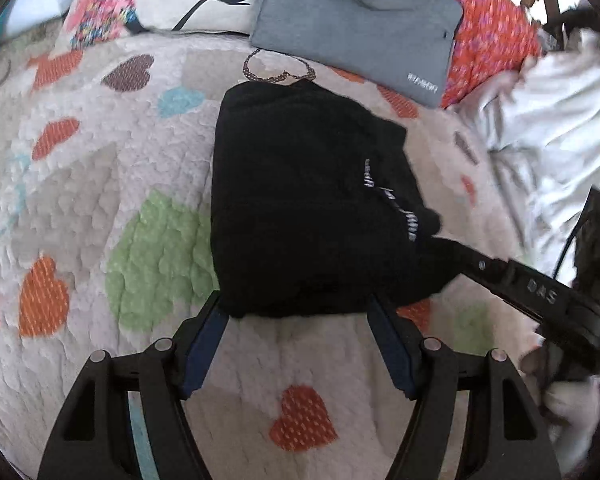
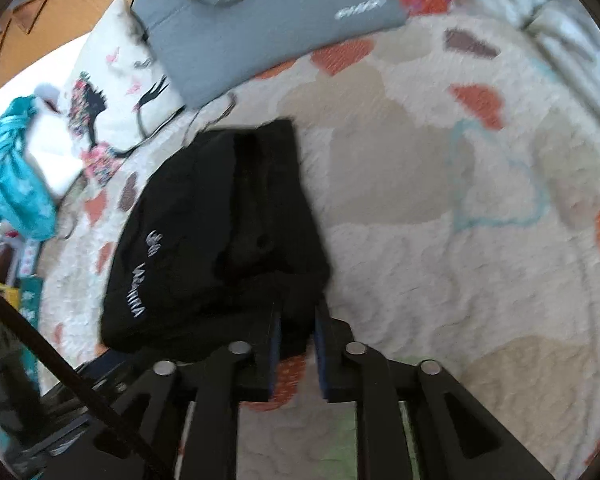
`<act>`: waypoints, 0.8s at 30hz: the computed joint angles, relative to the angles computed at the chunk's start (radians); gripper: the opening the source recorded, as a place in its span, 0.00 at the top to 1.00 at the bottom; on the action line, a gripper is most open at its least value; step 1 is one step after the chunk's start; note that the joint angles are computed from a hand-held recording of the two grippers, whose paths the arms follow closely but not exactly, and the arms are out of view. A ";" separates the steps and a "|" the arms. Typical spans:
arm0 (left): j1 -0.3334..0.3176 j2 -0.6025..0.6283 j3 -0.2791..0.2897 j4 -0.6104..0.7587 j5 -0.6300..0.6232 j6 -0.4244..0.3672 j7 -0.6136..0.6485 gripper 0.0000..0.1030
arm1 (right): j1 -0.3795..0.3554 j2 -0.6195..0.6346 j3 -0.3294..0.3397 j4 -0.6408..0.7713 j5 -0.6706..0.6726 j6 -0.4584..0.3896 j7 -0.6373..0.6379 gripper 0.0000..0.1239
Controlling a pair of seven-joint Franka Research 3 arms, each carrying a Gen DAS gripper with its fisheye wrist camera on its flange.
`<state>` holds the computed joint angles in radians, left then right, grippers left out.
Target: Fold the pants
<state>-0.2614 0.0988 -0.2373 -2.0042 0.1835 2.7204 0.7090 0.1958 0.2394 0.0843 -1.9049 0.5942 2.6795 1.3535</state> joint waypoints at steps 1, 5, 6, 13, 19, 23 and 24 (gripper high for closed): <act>0.014 -0.020 -0.010 -0.031 -0.076 0.037 0.041 0.32 | -0.003 -0.017 0.003 -0.022 0.025 0.048 -0.008 0.69; 0.022 -0.086 -0.006 -0.107 -0.178 0.134 0.069 0.32 | -0.079 -0.032 0.068 0.023 0.348 -0.005 -0.285 0.69; 0.023 -0.096 0.001 -0.112 -0.115 0.139 0.018 0.32 | -0.083 -0.014 0.064 0.060 0.377 -0.071 -0.308 0.69; 0.036 -0.098 0.019 -0.113 0.056 0.113 -0.150 0.32 | -0.031 0.182 0.042 0.303 0.213 -0.279 -0.216 0.58; 0.048 -0.086 0.028 -0.106 0.063 0.108 -0.181 0.32 | -0.053 0.136 0.062 0.242 0.270 -0.286 -0.285 0.91; 0.053 -0.071 0.031 -0.092 0.070 0.114 -0.209 0.32 | 0.003 0.106 0.007 0.205 0.112 -0.194 -0.182 0.93; 0.053 -0.066 0.031 -0.087 0.067 0.112 -0.209 0.32 | 0.012 0.110 -0.002 0.207 0.068 -0.190 -0.152 0.93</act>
